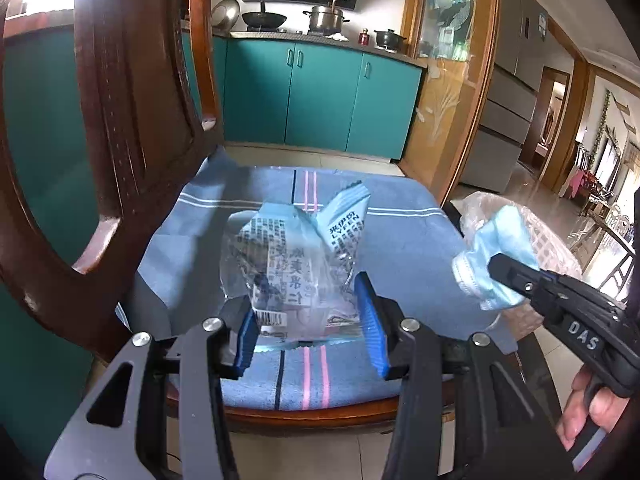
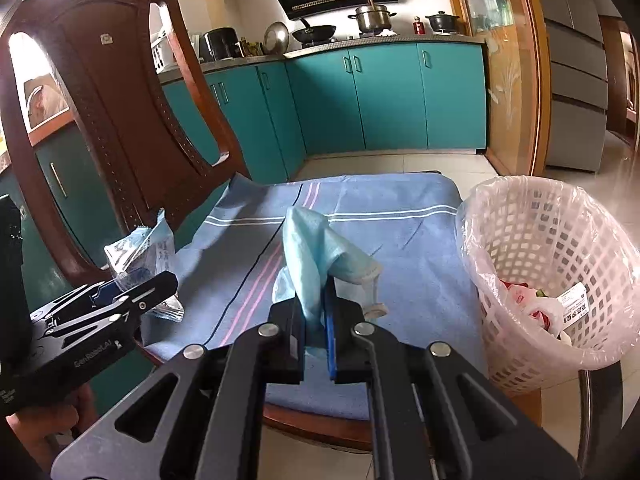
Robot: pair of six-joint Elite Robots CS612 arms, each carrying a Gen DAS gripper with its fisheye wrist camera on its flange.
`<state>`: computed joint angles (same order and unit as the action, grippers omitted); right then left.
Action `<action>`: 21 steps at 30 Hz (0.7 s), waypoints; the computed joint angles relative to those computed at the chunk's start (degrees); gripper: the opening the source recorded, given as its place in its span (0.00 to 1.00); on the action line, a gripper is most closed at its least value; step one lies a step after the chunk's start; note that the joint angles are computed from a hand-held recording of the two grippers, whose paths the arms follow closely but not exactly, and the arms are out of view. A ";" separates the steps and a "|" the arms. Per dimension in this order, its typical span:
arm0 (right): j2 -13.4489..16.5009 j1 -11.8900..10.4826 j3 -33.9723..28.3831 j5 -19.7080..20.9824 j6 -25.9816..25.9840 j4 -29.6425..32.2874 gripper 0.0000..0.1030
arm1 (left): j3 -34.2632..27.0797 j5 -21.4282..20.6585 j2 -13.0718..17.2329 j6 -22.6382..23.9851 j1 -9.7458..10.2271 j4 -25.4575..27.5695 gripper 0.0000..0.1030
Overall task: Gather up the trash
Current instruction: 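Grasp the clear printed plastic bag with the left tool and lift it, then carry the blue mask into the basket and open the right tool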
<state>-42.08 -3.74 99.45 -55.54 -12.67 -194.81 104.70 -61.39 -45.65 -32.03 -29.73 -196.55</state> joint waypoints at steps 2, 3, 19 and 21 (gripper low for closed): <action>0.06 0.05 0.00 -0.29 -0.55 0.16 0.08 | -0.10 -0.02 0.20 -0.17 0.21 0.39 0.44; 0.11 0.07 -0.07 -0.41 -0.62 0.31 0.08 | -0.04 -0.03 0.17 -0.23 0.27 0.51 0.44; 1.08 -1.28 -0.80 -2.15 5.99 -8.24 0.08 | -0.70 -1.28 0.57 1.55 0.43 0.70 0.45; 1.77 -2.26 -1.70 -4.28 10.73 -12.93 0.08 | -0.80 -1.40 0.65 1.82 0.42 0.69 0.45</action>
